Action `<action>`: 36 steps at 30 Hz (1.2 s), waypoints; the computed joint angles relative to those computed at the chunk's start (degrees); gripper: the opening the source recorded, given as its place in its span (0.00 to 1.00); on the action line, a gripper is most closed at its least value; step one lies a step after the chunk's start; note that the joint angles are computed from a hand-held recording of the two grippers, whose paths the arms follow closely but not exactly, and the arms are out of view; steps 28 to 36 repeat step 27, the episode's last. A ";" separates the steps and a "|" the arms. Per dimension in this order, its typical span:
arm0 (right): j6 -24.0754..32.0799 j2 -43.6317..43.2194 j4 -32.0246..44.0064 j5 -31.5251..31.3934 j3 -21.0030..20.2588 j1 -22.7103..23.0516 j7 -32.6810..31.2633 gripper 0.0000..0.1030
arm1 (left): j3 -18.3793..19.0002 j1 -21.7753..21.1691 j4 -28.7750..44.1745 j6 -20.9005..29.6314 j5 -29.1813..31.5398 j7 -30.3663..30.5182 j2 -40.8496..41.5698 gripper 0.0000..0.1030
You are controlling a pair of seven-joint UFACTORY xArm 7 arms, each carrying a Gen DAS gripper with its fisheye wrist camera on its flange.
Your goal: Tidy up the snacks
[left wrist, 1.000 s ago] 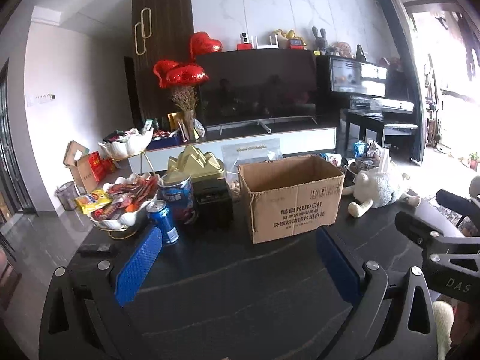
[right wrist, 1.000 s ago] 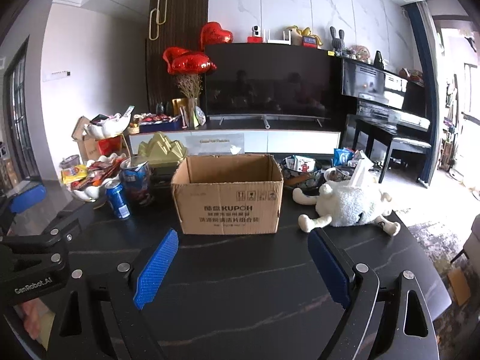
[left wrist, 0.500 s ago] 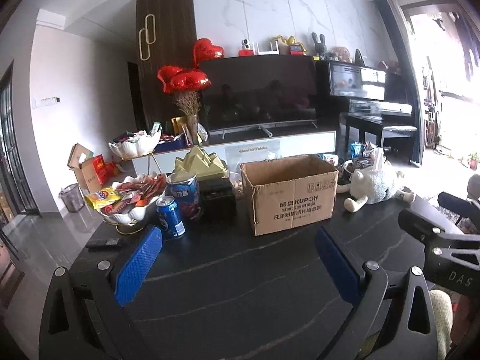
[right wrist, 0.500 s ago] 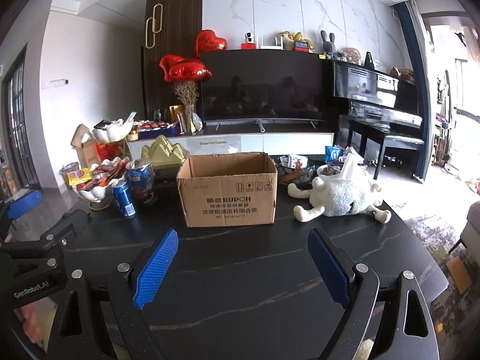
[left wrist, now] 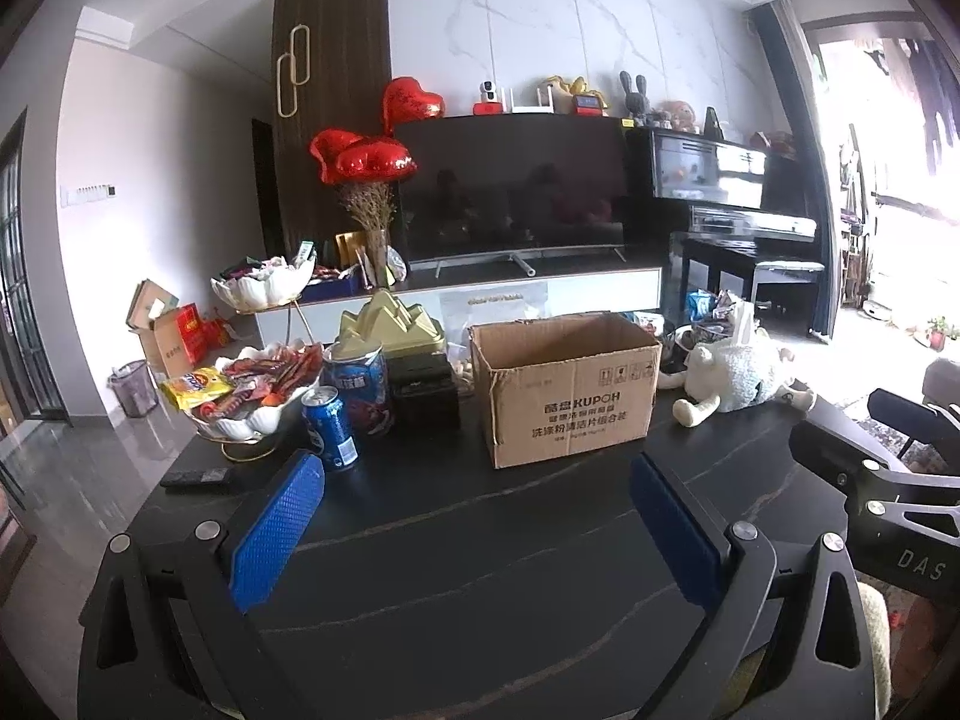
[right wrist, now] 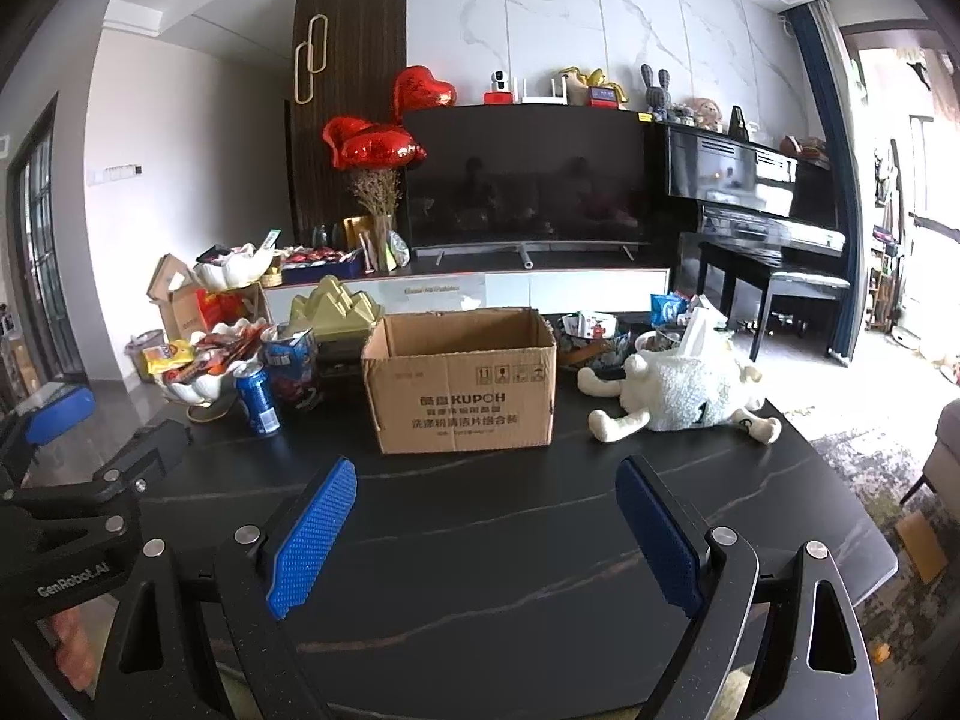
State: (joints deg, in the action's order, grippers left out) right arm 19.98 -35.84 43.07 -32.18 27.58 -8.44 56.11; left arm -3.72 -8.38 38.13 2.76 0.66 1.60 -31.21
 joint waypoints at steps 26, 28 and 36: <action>0.24 0.44 0.64 0.18 -0.22 0.48 -0.78 0.87 | -0.31 0.11 -0.48 -0.36 0.36 -0.70 -0.82 1.00; 0.15 0.38 0.56 0.13 -0.28 0.50 -0.73 0.87 | 0.06 -0.20 -0.49 -0.55 0.33 -0.45 -0.72 1.00; 0.15 0.38 0.56 0.13 -0.28 0.50 -0.73 0.87 | 0.06 -0.20 -0.49 -0.55 0.33 -0.45 -0.72 1.00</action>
